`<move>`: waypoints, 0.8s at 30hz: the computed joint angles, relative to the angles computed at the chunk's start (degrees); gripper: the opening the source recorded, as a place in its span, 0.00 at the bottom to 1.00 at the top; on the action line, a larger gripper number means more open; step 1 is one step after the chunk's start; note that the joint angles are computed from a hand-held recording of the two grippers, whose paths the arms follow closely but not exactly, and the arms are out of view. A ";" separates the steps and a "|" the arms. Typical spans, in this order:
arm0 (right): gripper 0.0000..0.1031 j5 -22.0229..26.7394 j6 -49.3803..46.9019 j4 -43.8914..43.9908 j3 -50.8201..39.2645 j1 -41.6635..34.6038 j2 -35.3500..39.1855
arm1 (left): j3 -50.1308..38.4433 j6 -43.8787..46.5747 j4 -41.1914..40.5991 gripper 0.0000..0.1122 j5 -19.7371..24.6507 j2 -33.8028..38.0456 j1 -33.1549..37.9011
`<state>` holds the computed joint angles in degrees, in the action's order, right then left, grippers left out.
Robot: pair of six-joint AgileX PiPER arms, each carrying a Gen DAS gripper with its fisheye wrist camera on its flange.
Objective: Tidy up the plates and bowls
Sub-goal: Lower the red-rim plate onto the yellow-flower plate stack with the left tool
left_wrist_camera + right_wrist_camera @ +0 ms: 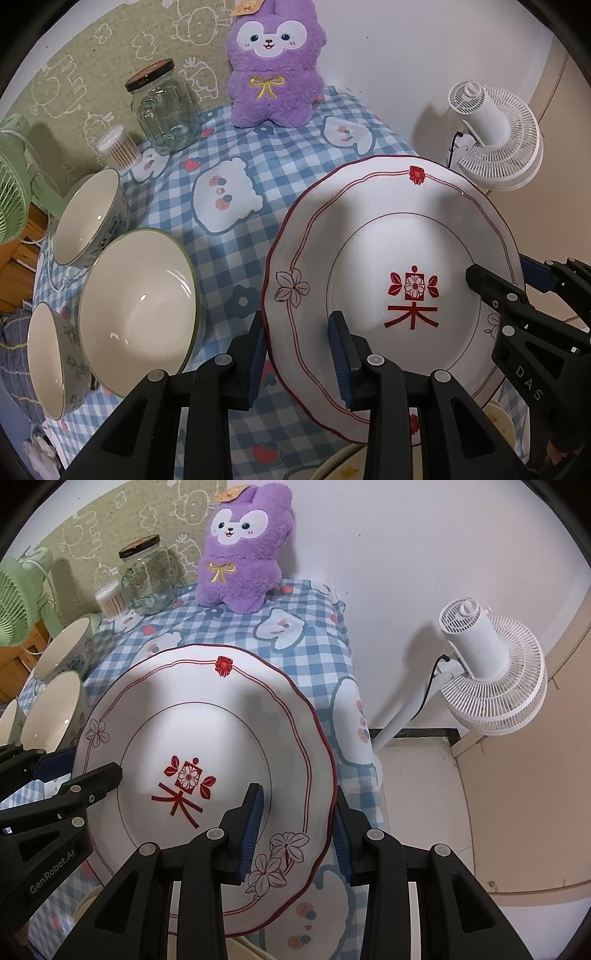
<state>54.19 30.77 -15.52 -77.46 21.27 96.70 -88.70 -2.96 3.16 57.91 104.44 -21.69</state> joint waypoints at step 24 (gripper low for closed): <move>0.37 5.39 8.00 -5.31 6.00 7.57 -9.65 | 12.02 -0.21 -0.57 0.28 -1.59 -12.09 -1.23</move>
